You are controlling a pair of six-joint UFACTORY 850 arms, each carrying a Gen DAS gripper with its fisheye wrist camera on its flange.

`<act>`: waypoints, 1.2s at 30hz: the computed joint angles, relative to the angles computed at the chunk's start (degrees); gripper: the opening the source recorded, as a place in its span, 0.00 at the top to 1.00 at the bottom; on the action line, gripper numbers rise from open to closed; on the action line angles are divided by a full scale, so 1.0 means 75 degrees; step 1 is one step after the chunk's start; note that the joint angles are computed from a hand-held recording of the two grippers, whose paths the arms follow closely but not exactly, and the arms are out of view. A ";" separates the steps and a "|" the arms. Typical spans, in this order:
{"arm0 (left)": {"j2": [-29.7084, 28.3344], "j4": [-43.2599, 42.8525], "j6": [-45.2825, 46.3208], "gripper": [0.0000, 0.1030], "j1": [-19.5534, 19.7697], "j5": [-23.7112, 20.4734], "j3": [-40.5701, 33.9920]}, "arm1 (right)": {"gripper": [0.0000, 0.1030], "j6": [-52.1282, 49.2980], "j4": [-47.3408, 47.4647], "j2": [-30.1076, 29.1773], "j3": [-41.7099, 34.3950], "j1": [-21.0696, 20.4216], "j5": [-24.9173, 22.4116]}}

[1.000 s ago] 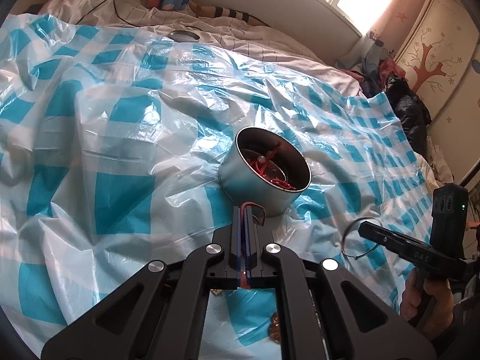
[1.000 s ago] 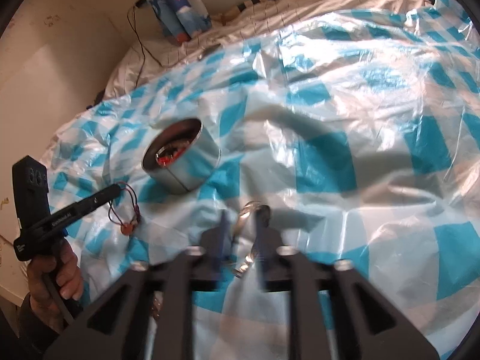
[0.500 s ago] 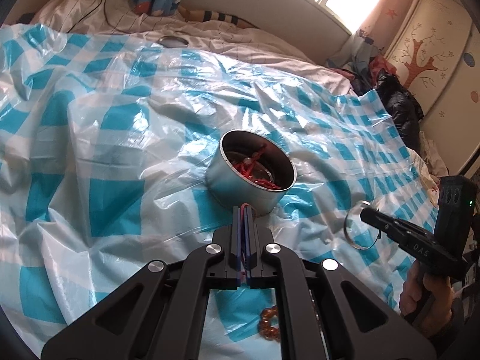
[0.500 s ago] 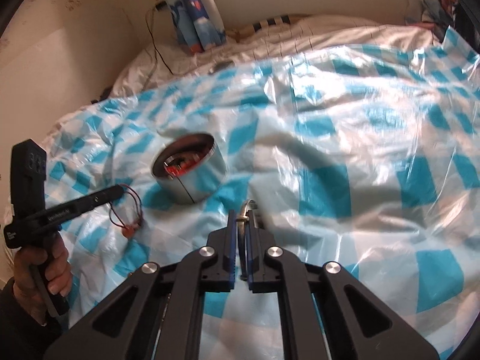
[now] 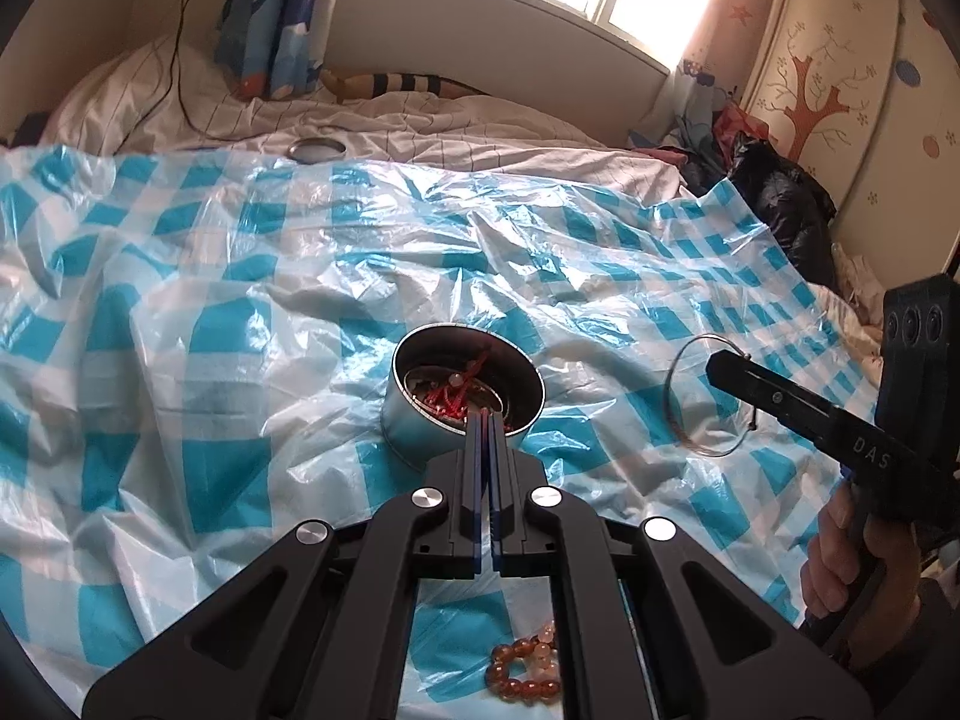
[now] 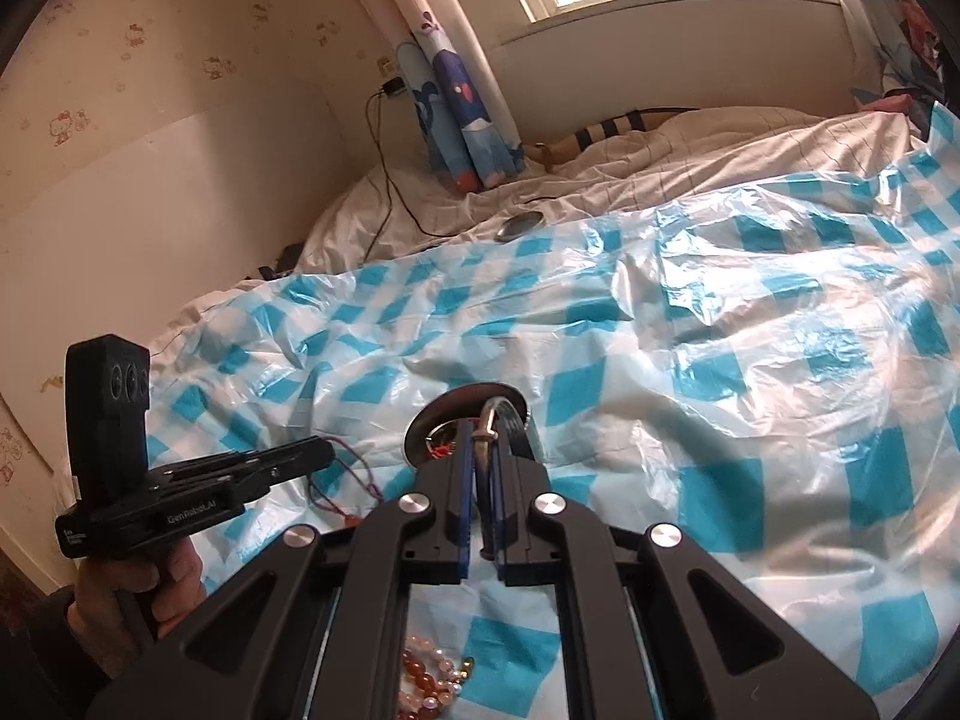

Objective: Organize jewelry
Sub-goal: 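Lower the silver bangle into the tin and open the right tool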

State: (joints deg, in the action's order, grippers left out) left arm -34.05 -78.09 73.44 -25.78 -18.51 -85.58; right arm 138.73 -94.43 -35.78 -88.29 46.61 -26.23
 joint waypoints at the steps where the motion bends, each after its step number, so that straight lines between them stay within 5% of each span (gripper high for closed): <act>1: 0.0003 0.0020 0.0057 0.98 -0.0044 0.0094 -0.0026 | 0.94 0.0028 -0.0024 -0.0002 0.0007 -0.0003 0.0046; 24: -0.0430 -0.0065 0.0311 0.98 -0.0328 0.0316 -0.1117 | 0.94 0.1559 -0.1947 -0.0612 -0.0885 -0.0593 0.1003; 36: -0.1042 0.0087 -0.0607 0.98 -0.0038 -0.0550 -0.1950 | 0.94 0.4173 -0.4054 -0.0766 -0.0961 -0.0865 0.1407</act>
